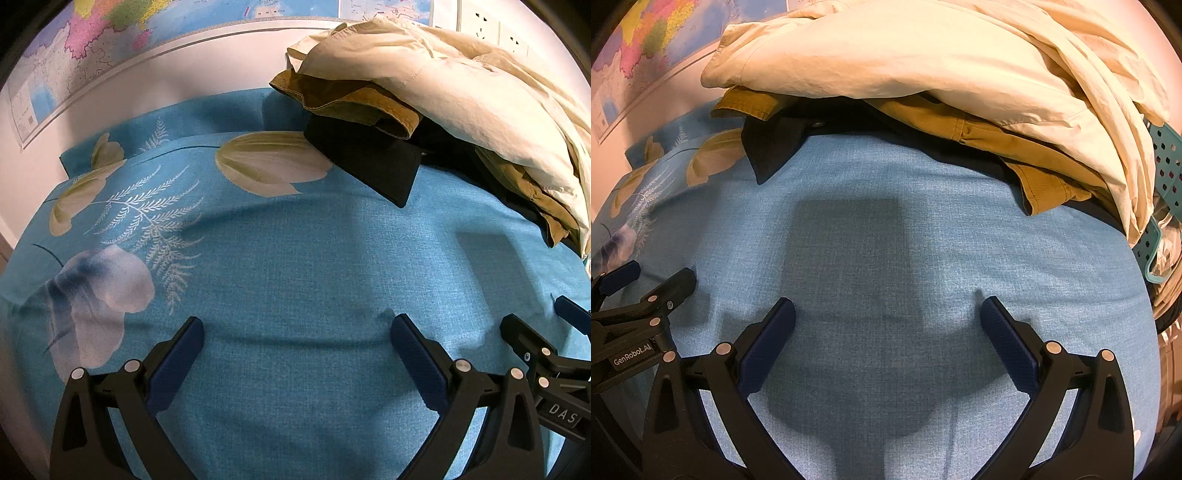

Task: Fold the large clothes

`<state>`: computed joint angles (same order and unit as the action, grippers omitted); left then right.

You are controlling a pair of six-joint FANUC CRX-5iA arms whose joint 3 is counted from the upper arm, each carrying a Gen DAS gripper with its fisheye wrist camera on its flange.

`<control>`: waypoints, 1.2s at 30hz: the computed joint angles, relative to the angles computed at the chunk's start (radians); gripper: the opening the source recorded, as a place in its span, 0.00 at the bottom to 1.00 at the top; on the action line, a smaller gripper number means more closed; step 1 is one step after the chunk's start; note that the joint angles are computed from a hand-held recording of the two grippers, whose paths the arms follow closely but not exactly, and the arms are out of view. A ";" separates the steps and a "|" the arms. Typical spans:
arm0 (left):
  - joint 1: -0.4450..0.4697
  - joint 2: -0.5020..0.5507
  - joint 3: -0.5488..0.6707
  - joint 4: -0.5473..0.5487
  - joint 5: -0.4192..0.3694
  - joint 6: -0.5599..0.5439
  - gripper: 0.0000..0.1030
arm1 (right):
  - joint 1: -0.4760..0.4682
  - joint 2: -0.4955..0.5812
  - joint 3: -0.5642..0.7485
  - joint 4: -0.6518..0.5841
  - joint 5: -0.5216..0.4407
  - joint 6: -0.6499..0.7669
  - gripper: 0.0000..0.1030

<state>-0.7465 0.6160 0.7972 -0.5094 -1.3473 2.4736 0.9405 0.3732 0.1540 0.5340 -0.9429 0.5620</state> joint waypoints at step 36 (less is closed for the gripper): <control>-0.011 0.022 0.039 -0.016 -0.037 0.029 0.95 | -0.001 -0.001 0.001 -0.001 -0.002 0.003 0.96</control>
